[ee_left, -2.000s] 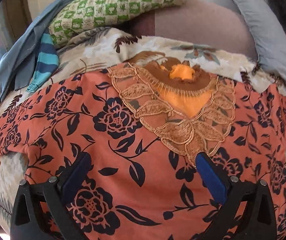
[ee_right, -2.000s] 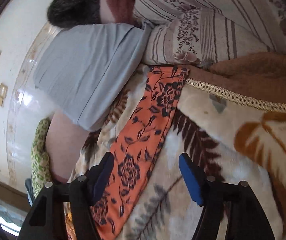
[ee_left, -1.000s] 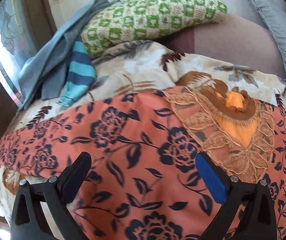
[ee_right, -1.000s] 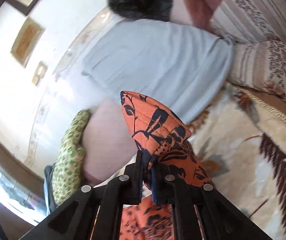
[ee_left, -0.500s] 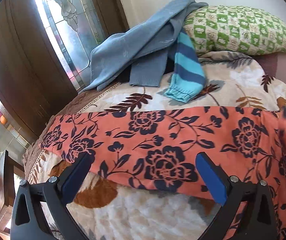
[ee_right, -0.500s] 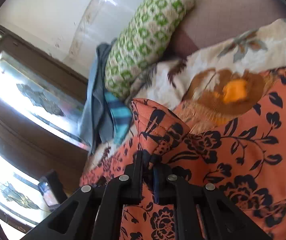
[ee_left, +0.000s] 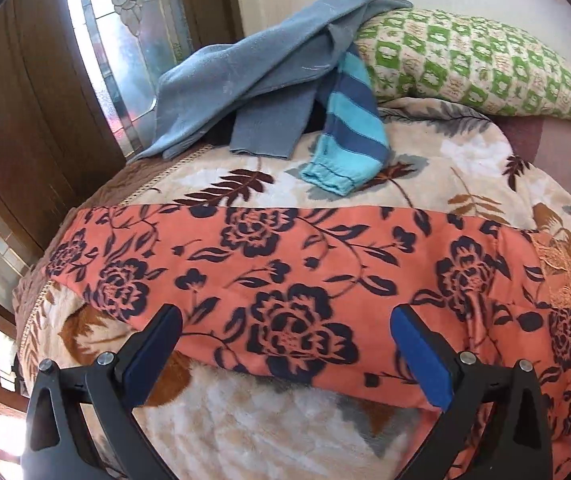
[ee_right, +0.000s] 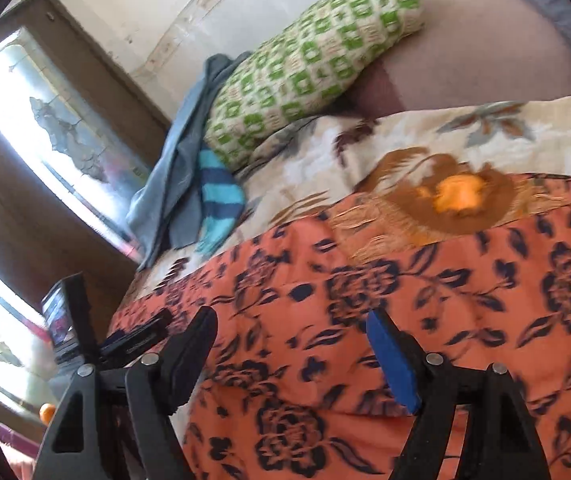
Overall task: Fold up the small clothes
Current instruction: 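Fold the held sleeve across the shirt body and open the right tool, then grasp the other sleeve cuff with the left tool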
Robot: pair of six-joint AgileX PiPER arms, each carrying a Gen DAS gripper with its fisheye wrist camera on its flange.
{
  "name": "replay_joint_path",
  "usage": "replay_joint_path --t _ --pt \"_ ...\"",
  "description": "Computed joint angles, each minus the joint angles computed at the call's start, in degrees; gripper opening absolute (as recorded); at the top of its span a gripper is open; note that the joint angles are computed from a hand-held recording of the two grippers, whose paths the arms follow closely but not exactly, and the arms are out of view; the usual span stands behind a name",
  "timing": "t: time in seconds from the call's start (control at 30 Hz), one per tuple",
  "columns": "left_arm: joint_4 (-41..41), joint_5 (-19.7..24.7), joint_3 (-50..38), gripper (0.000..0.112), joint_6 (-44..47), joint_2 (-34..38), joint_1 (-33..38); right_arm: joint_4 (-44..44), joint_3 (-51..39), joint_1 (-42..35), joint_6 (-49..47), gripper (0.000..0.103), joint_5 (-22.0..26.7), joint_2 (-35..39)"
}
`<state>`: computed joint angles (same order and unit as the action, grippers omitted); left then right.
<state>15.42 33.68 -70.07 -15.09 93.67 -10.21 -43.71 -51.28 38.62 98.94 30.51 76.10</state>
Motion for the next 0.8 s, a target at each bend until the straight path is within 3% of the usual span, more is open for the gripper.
replay_joint_path --t 0.07,0.13,0.17,0.2,0.27,0.37,0.53,0.67,0.73,0.8 --pt "-0.3 -1.0 1.5 0.103 0.3 -1.0 -3.1 4.1 2.3 -2.9 -3.6 0.071 1.8 0.2" --pt "5.1 -2.0 2.9 0.103 -3.2 -0.9 -7.6 12.0 3.5 -6.1 -11.5 0.063 5.2 2.5" --pt "8.0 -1.7 2.9 0.103 -4.8 0.0 -9.8 12.8 6.0 -6.9 -12.7 0.058 4.6 2.0" --pt "11.4 -0.6 2.5 0.103 -7.1 1.5 -11.8 11.4 6.9 -6.3 -12.9 0.047 5.5 0.8" --pt "16.9 3.2 0.5 0.103 -11.2 5.5 -14.5 12.4 5.8 -5.1 -15.9 0.046 8.6 -0.2" --pt "13.6 4.0 -1.1 0.103 -8.8 5.8 -14.0 15.4 5.7 -4.3 -19.6 0.046 10.6 -3.9" --pt "3.6 3.2 -1.2 0.103 0.4 1.6 -8.3 4.1 7.5 10.1 -8.2 0.05 21.3 -11.2" --pt "-3.3 3.1 -0.1 0.103 5.7 -2.0 0.8 -3.3 12.3 23.3 5.1 0.054 28.5 -14.5" --pt "-9.4 4.8 -0.2 0.103 8.7 -3.3 7.7 -3.2 12.8 23.0 4.9 0.054 27.7 -13.2" --pt "-16.8 7.1 0.1 0.103 12.6 -4.2 15.7 -1.4 13.4 19.3 1.7 0.054 22.5 -13.8"
